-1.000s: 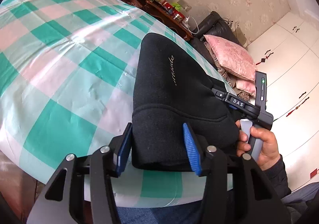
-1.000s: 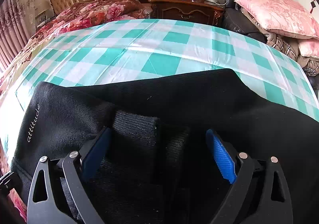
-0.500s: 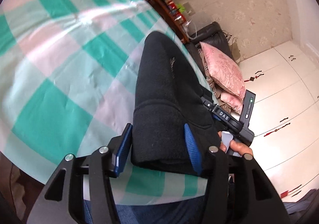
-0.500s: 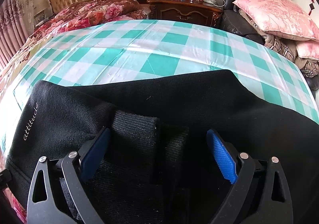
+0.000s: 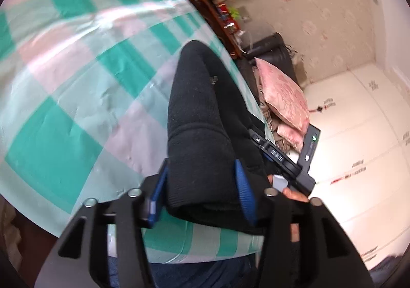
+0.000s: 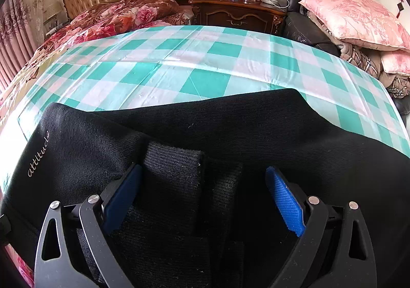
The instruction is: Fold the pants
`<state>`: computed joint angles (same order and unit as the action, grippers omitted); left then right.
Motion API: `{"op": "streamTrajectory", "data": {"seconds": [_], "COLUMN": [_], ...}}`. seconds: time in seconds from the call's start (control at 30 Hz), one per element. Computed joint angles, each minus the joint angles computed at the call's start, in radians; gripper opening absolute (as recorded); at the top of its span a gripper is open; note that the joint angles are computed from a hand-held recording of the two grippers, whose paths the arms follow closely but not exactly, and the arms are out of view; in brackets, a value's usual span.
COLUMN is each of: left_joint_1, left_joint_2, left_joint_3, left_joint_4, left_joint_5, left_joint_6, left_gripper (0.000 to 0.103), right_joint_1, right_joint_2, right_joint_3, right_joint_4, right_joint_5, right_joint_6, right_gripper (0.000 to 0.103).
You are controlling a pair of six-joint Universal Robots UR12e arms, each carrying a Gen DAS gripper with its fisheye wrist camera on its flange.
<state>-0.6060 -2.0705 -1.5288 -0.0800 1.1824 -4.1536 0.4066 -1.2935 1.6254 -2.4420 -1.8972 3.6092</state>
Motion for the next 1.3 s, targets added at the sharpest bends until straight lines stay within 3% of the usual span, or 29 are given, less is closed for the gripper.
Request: {"op": "streamTrajectory", "data": {"seconds": [0.07, 0.13, 0.2, 0.27, 0.33, 0.43, 0.5, 0.57, 0.7, 0.8, 0.83, 0.87, 0.9, 1.0, 1.1, 1.17, 1.3], "left_joint_1": [-0.005, -0.011, -0.022, -0.039, -0.053, -0.077, -0.093, -0.108, -0.13, -0.144, -0.151, -0.163, -0.171, -0.193, -0.221, -0.244, -0.301], "left_joint_2": [0.0, 0.001, 0.007, 0.016, 0.019, 0.019, 0.016, 0.015, 0.006, -0.002, -0.005, -0.01, -0.016, -0.034, -0.065, -0.093, -0.208], "left_joint_3": [0.0, 0.008, 0.02, 0.039, 0.059, 0.094, 0.117, 0.135, 0.169, 0.194, 0.204, 0.217, 0.23, 0.287, 0.368, 0.436, 0.667], "left_joint_4": [-0.011, -0.037, -0.078, -0.134, -0.18, -0.246, -0.281, -0.306, -0.353, -0.384, -0.392, -0.393, -0.394, -0.406, -0.395, -0.384, -0.386], "left_joint_5": [0.025, 0.054, 0.094, 0.156, 0.21, 0.298, 0.354, 0.406, 0.481, 0.532, 0.557, 0.597, 0.621, 0.689, 0.743, 0.768, 0.756], "left_joint_6": [0.005, 0.022, 0.069, 0.139, 0.186, 0.257, 0.3, 0.348, 0.41, 0.462, 0.488, 0.537, 0.567, 0.68, 0.824, 0.939, 1.202], "left_gripper": [0.05, 0.042, 0.037, 0.035, 0.035, 0.035, 0.034, 0.034, 0.034, 0.034, 0.034, 0.033, 0.033, 0.032, 0.032, 0.032, 0.032], "right_joint_1": [-0.001, -0.002, -0.006, 0.004, 0.016, 0.014, 0.02, 0.03, 0.076, 0.082, 0.083, 0.084, 0.08, 0.052, 0.007, -0.055, -0.169], "right_joint_2": [0.0, -0.001, -0.006, -0.006, -0.008, 0.011, 0.068, 0.12, 0.25, 0.292, 0.295, 0.296, 0.289, 0.23, 0.126, 0.026, -0.142], "right_joint_3": [0.0, 0.0, -0.007, -0.058, -0.097, -0.196, -0.321, -0.412, -0.603, -0.648, -0.643, -0.64, -0.631, -0.556, -0.44, -0.328, -0.142], "right_joint_4": [-0.001, 0.0, 0.023, 0.117, 0.113, 0.177, 0.33, 0.438, 0.644, 0.719, 0.715, 0.716, 0.709, 0.616, 0.457, 0.335, 0.173], "right_joint_5": [0.002, 0.006, 0.019, -0.024, -0.047, 0.118, 0.254, 0.336, 0.315, 0.323, 0.317, 0.298, 0.302, 0.392, 0.466, 0.557, 0.656], "right_joint_6": [0.001, -0.001, 0.002, 0.006, -0.026, -0.086, -0.169, -0.216, -0.287, -0.289, -0.288, -0.287, -0.286, -0.277, -0.253, -0.204, -0.126], "right_gripper": [0.092, 0.092, 0.092, 0.092, 0.092, 0.092, 0.092, 0.092, 0.092, 0.092, 0.09, 0.069, 0.057, 0.038, 0.035, 0.034, 0.033]}}
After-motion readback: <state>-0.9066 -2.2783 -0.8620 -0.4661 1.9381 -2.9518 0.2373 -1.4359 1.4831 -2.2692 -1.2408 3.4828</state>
